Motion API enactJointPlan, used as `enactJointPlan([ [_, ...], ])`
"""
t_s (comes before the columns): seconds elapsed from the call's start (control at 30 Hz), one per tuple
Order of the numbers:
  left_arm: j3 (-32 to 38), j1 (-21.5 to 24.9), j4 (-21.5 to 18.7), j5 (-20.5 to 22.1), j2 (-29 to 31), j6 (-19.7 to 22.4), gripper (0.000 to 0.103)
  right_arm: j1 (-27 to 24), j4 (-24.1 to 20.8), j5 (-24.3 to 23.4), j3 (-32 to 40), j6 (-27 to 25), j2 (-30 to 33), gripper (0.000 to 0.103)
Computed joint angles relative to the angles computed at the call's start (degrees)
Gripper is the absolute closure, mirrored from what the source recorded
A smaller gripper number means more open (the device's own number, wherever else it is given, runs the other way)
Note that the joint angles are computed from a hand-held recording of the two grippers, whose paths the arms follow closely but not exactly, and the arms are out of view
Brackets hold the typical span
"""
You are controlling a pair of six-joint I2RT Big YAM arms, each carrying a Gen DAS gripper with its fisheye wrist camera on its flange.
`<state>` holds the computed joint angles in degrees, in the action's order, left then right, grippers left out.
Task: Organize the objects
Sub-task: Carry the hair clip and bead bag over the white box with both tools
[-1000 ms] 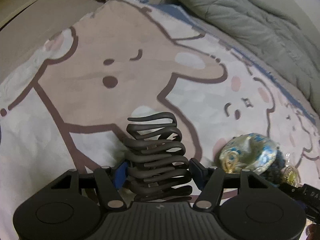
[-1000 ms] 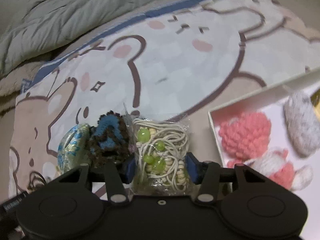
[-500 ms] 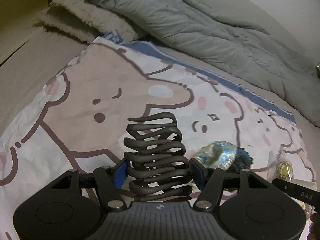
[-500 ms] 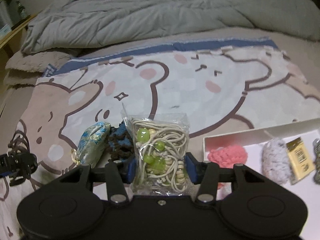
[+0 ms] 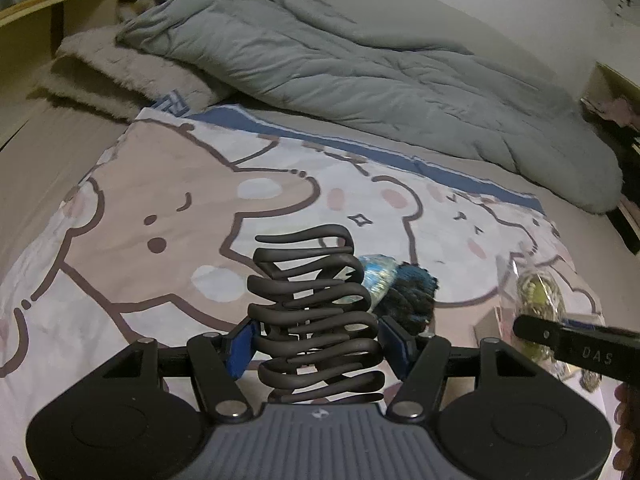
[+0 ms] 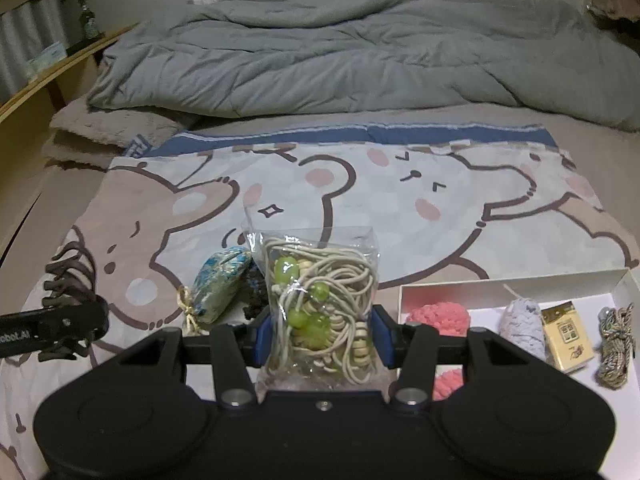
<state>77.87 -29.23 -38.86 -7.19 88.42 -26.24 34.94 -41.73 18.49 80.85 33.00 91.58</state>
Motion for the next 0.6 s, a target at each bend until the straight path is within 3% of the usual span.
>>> enactJointPlan([
  [0.6, 0.5, -4.9, 1.1, -1.1, -0.3, 2.0, 0.038, 0.4, 1.7, 2.1, -6.9, -2.1, -8.1, 0.053],
])
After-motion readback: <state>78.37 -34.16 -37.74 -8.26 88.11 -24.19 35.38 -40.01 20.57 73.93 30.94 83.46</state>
